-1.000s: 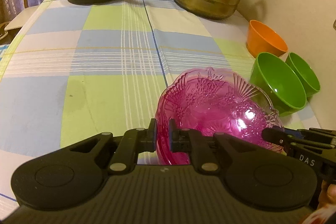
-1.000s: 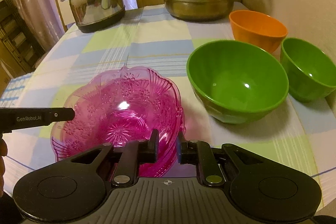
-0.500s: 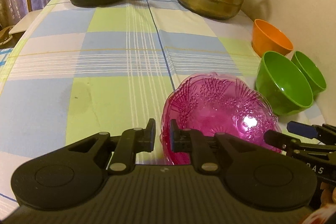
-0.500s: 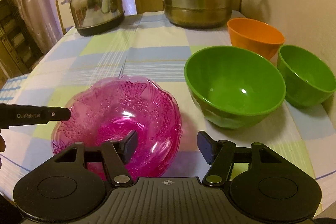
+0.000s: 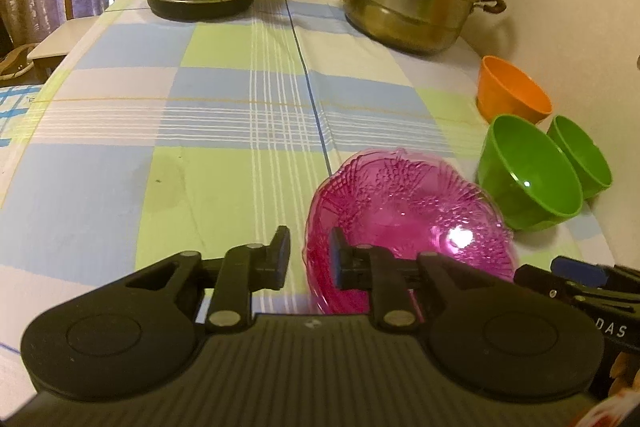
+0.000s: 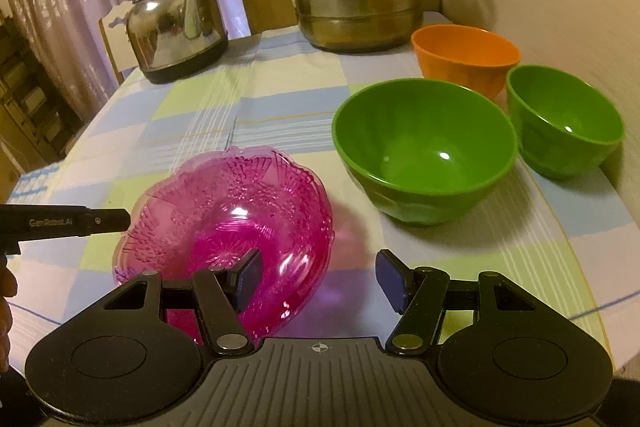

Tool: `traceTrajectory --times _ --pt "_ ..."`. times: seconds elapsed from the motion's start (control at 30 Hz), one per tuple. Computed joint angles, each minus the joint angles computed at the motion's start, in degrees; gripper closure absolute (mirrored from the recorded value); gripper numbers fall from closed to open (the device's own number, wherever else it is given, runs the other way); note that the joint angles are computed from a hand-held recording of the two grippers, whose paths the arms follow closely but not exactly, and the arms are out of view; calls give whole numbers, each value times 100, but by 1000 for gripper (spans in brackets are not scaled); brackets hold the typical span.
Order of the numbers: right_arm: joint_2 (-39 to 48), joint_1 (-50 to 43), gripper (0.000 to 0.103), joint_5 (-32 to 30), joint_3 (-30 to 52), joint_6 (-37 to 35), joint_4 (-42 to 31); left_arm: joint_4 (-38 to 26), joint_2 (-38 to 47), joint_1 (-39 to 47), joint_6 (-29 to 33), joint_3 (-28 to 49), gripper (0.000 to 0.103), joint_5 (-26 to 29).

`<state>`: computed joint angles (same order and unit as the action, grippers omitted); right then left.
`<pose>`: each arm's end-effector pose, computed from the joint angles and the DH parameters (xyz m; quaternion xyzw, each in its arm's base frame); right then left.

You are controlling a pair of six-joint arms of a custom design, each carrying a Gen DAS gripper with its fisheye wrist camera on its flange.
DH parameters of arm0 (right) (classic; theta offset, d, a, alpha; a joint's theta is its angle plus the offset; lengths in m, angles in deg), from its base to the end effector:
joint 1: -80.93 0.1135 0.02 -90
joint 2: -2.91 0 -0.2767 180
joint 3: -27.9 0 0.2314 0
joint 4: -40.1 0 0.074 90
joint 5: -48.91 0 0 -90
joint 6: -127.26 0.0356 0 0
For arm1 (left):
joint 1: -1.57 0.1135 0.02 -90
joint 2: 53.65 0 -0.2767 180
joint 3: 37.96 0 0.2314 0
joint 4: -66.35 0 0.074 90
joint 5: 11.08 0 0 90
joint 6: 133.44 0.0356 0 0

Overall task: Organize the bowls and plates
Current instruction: 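Open the right gripper then the left gripper to release the plate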

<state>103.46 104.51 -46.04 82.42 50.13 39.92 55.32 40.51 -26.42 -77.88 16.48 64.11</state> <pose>0.2802 0.1257 0.1400 -0.1025 0.9215 0.1546 0.3413 0.2574 -0.1265 0.1576 -0.0958 0.9301 -0.0688 0.3478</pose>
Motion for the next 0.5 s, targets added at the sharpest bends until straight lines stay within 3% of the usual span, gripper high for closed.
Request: traceTrajectory --times 0.5 --pt "-1838 -365 41 -375 -774 291 -988 -1142 -880 -1760 -1529 -38 74 -738"
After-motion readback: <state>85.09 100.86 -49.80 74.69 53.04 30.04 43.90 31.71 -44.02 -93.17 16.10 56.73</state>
